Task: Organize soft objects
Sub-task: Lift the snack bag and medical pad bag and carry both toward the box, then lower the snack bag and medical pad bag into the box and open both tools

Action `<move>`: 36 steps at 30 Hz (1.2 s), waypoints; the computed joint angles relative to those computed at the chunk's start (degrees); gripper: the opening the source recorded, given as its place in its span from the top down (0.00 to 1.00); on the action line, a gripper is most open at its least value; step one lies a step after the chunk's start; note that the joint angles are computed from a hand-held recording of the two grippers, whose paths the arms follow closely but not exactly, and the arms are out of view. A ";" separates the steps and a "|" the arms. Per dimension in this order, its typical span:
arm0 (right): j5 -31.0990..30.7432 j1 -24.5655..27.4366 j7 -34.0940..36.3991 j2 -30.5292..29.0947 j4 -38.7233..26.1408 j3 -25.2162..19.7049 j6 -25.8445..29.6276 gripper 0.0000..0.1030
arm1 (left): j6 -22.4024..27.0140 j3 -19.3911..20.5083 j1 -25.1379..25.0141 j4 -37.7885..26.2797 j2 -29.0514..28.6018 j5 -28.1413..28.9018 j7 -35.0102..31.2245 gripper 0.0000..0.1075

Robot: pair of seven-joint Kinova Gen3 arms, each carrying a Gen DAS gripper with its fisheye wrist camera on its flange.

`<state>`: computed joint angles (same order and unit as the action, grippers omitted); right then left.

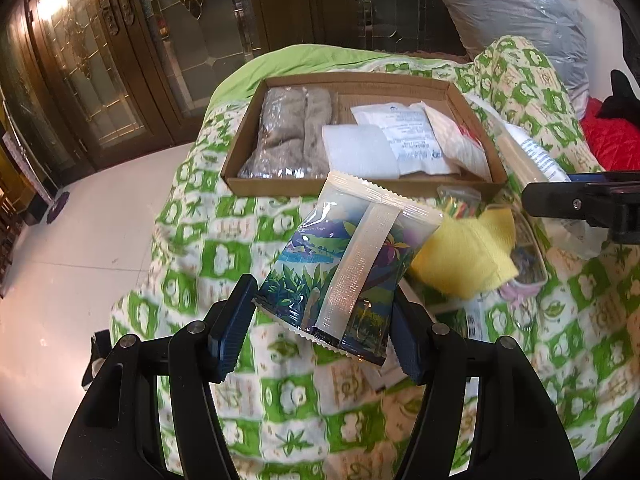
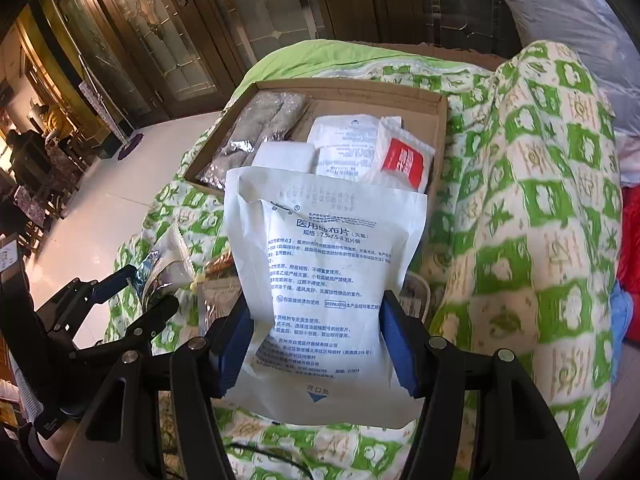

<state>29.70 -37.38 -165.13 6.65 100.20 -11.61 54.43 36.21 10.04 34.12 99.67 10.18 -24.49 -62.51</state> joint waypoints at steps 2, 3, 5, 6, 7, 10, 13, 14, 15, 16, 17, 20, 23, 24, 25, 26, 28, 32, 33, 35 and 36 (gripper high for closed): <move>-0.16 0.57 1.25 0.60 -0.76 0.37 -0.13 0.40 | 0.31 0.08 -0.25 -1.09 0.70 0.38 -0.88 0.42; -0.19 0.73 1.67 0.75 -0.94 0.54 -0.19 0.40 | 0.44 0.05 -0.32 -1.67 1.09 0.54 -1.33 0.41; -0.32 1.25 2.81 1.33 -1.59 1.03 -0.42 0.40 | 0.53 -0.09 -0.51 -2.62 1.81 1.17 -2.21 0.41; -0.46 1.47 3.27 1.54 -1.80 1.26 -0.57 0.40 | 0.62 -0.03 -0.94 -3.20 2.27 2.14 -3.11 0.41; -0.80 1.96 4.15 1.92 -2.15 1.61 -0.89 0.40 | 0.78 0.06 -1.49 -3.84 2.76 3.38 -4.24 0.41; -1.81 3.18 6.50 3.05 -3.28 2.61 -1.61 0.40 | 1.65 -0.22 -2.74 -6.28 4.42 6.43 -6.98 0.41; -3.33 4.73 9.98 4.62 -5.18 3.65 -2.06 0.40 | 3.30 -0.63 -3.83 -10.23 6.55 9.18 -9.24 0.42; -4.09 5.35 11.20 5.26 -5.91 4.05 -2.41 0.40 | 4.00 -0.70 -4.16 -11.77 7.38 10.08 -10.09 0.42; -4.48 5.65 11.92 5.83 -6.55 4.46 -2.59 0.40 | 4.98 -0.75 -4.43 -13.93 8.57 10.88 -11.05 0.42; -4.69 5.73 12.51 6.28 -7.08 4.80 -2.58 0.40 | 5.76 -0.91 -4.52 -15.63 9.56 11.44 -11.87 0.42; -4.84 5.85 13.08 6.81 -7.71 5.16 -2.53 0.40 | 6.65 -1.06 -4.55 -17.47 10.65 11.97 -12.69 0.42; -4.95 6.24 15.19 8.82 -10.30 6.36 -1.67 0.40 | 9.39 -1.68 -4.46 -23.46 14.37 13.44 -14.59 0.42; -4.46 6.56 17.66 11.51 -13.76 7.76 0.33 0.40 | 11.81 -1.89 -5.16 -28.93 18.11 16.09 -16.26 0.41; -4.53 6.94 18.89 12.85 -15.41 8.24 1.23 0.40 | 12.69 -2.12 -5.19 -30.88 19.49 16.72 -16.57 0.41; -5.27 7.61 20.59 14.11 -17.04 8.50 2.09 0.40 | 13.49 -2.64 -4.87 -32.44 20.54 16.86 -16.56 0.41; -6.03 8.16 21.83 14.90 -17.98 8.76 2.34 0.40 | 14.02 -3.06 -4.63 -33.55 21.31 16.99 -16.63 0.41; -7.98 9.60 24.91 16.88 -20.35 9.13 2.42 0.40 | 14.51 -3.76 -4.25 -35.79 22.95 17.04 -16.91 0.41; -7.86 9.21 27.87 20.35 -24.25 10.79 2.90 0.40 | 14.96 -5.38 -2.85 -39.21 25.65 15.53 -17.16 0.41; -7.85 9.13 28.48 21.07 -25.04 11.13 3.03 0.40 | 15.16 -5.76 -2.51 -40.17 26.47 15.08 -17.26 0.41; -8.09 9.17 29.63 22.71 -26.72 11.76 3.59 0.39 | 15.37 -6.32 -2.11 -41.77 27.89 14.59 -17.29 0.41; -8.21 9.19 30.06 23.42 -27.20 12.01 3.57 0.38 | 15.26 -6.24 -2.32 -42.45 28.53 14.83 -17.53 0.41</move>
